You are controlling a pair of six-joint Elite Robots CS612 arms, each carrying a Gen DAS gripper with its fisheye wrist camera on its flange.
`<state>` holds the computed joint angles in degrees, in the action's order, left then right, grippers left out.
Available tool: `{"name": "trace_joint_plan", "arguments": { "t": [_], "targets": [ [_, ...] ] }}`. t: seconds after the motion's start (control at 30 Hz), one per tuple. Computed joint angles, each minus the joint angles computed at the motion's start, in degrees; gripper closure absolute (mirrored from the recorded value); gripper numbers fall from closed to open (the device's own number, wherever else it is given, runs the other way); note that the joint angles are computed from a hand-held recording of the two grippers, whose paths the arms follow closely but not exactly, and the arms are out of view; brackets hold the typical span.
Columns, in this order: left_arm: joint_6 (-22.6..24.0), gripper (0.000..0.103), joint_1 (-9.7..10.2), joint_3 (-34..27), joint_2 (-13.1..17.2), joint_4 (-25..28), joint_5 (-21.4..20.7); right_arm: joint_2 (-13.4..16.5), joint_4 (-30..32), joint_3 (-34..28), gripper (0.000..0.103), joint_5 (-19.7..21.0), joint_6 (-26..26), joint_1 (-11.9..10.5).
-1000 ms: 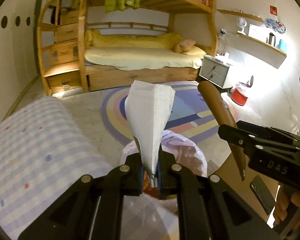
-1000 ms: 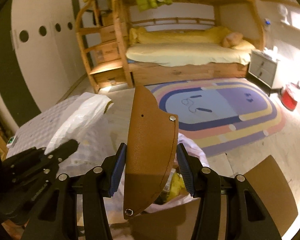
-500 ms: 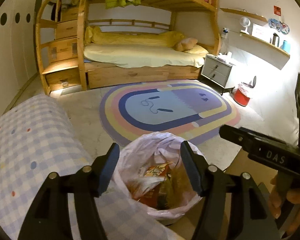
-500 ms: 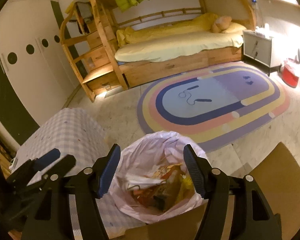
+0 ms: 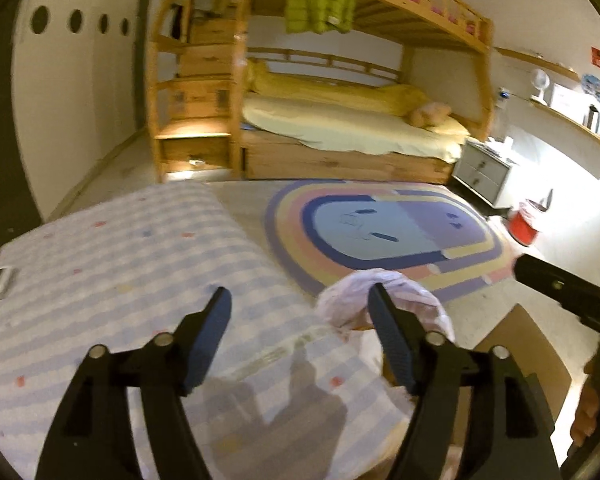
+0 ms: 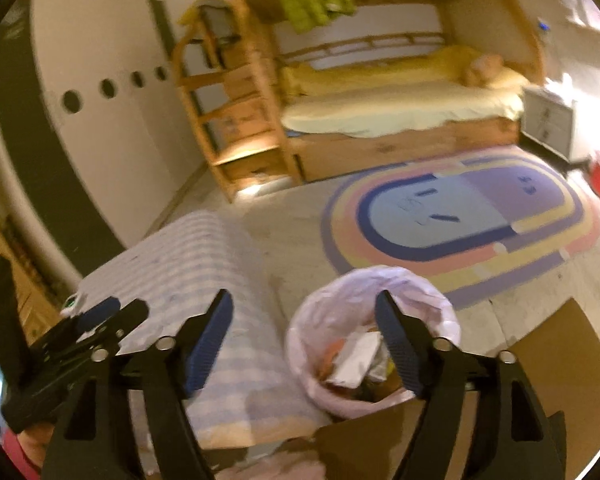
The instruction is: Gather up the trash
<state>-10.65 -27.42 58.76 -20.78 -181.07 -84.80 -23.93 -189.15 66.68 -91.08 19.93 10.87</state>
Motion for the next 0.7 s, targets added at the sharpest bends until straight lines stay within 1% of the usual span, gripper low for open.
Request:
{"name": "trace_joint_plan", "arguments": {
  "t": [0.07, 0.13, 0.17, 0.23, 0.27, 0.33, 0.4, 0.43, 0.53, 0.6, 0.63, 0.7],
  "targets": [
    [-1.14, 0.025, 0.08, 3.17, -1.9, -0.27, 1.92, -0.86, -0.25, 0.85, 0.016, 0.38, -2.63, 0.95],
    [-2.14, 0.022, 0.14, 6.55, -3.87, -0.87, 3.29, -1.4, 0.08, 1.18, 0.015, 1.38, -4.32, 1.52],
    [-2.34, 0.018, 0.11, 7.9, -4.63, -1.17, 4.05, -1.68, 0.15, 1.42, 0.014, 1.83, -5.05, 1.8],
    [-2.62, 0.013, -0.12, 11.59, -6.68, -2.53, 6.63, -2.36, 0.23, 2.09, 0.013, 3.0, -7.09, 2.47],
    [-2.78, 0.007, -0.11, 12.85, -7.41, -3.05, 7.45, -2.53, 0.42, 2.12, 0.013, 3.33, -7.53, 2.7],
    [-3.61, 0.007, -0.14, 16.02, -9.29, -4.34, 9.62, -3.2, -0.05, 2.95, 0.012, 5.06, -9.09, 3.18],
    [-4.74, 0.007, -0.06, 18.46, -10.96, -4.7, 11.34, -3.72, -0.94, 3.63, 0.011, 5.97, -10.15, 3.57],
    [-5.52, 0.007, -0.13, 19.42, -11.66, -4.6, 12.31, -4.28, 0.08, 4.07, 0.011, 6.51, -11.3, 3.81],
    [-9.45, 0.007, -0.19, 23.39, -14.56, -3.47, 16.39, -5.32, 0.63, 4.97, 0.011, 8.03, -13.44, 4.47],
    [-11.2, 0.007, 0.0, 25.44, -15.92, -3.35, 18.02, -5.92, -0.12, 5.81, 0.011, 8.64, -14.05, 4.81],
    [-12.57, 0.007, 0.01, 26.79, -16.91, -2.78, 19.55, -6.29, -0.33, 6.23, 0.011, 9.05, -14.32, 4.94],
    [-14.44, 0.007, 0.09, 28.43, -18.1, -1.69, 21.23, -6.78, -0.28, 6.8, 0.011, 9.79, -14.99, 5.12]
  ]
}}
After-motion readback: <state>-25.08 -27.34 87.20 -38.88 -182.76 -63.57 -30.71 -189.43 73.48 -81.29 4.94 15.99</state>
